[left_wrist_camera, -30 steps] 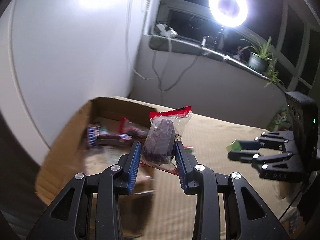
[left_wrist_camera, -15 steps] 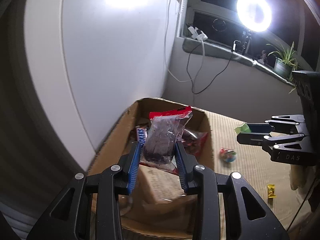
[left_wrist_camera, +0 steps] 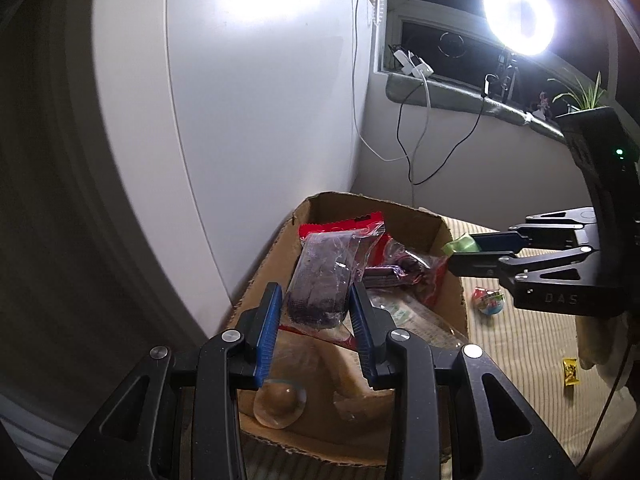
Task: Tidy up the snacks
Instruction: 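Carry both snacks into the cardboard box and open both grippers, then move both open grippers back over the remaining snacks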
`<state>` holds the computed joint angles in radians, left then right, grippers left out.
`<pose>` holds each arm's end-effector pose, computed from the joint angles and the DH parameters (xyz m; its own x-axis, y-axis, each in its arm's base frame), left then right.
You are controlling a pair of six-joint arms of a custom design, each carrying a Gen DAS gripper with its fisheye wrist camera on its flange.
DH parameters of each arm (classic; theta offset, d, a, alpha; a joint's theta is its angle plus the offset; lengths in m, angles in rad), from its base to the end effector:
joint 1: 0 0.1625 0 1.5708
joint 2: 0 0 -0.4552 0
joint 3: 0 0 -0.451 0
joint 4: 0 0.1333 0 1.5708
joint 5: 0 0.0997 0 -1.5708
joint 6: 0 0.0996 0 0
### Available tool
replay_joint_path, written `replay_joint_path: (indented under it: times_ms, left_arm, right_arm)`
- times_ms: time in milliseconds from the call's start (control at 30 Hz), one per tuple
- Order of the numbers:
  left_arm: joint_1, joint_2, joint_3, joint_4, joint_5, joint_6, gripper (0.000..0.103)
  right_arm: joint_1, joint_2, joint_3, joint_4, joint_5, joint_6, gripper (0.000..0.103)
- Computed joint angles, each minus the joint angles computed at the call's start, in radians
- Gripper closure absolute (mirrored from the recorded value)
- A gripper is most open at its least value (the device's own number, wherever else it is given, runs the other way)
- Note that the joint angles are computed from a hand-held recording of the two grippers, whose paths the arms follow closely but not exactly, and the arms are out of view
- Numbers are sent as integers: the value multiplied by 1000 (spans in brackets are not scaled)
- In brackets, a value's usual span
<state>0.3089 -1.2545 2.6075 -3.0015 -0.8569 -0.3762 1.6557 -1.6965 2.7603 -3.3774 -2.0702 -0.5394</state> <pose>-0.2676 -0.2938 0.0875 -0.6077 0.5440 -0.5786 0.7812 0.5408 -0.3120 0.1103 -0.2862 0.2229 -0.7420 -0.1639 0.6501 -0.5170 0.7573 -0.3991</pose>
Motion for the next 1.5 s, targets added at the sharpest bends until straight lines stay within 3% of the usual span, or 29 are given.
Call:
replay_joint_path:
  times_ms: [467,533,567,733,933,1133,1500]
  left_arm:
    - [0,6,-1,0,8,0,68]
    - [-3,7,-2,3,13,1,65]
    - [-4,8,-2,3,17,0,58]
    - [-12,3,3,9,32,-8,49]
    - [-26,-6,5,25,43,-21,38]
    - [-52,-23,10,57,56,-44,29]
    - [-142,-47,23,107,75,-96,29]
  right_arm:
    - [18,103,-35,-43,-15,-1,72]
    - [24,113,-37,-51,-20,-2,65]
    - [25,117,-38,-56,-22,-4,63]
    - [33,126,-33,-94,-27,-19,37]
    - [56,112,-19,-128,-45,-33,20]
    - [71,68,-4,-116,-72,-35,19]
    - [103,-90,48,-46,-113,-26,19]
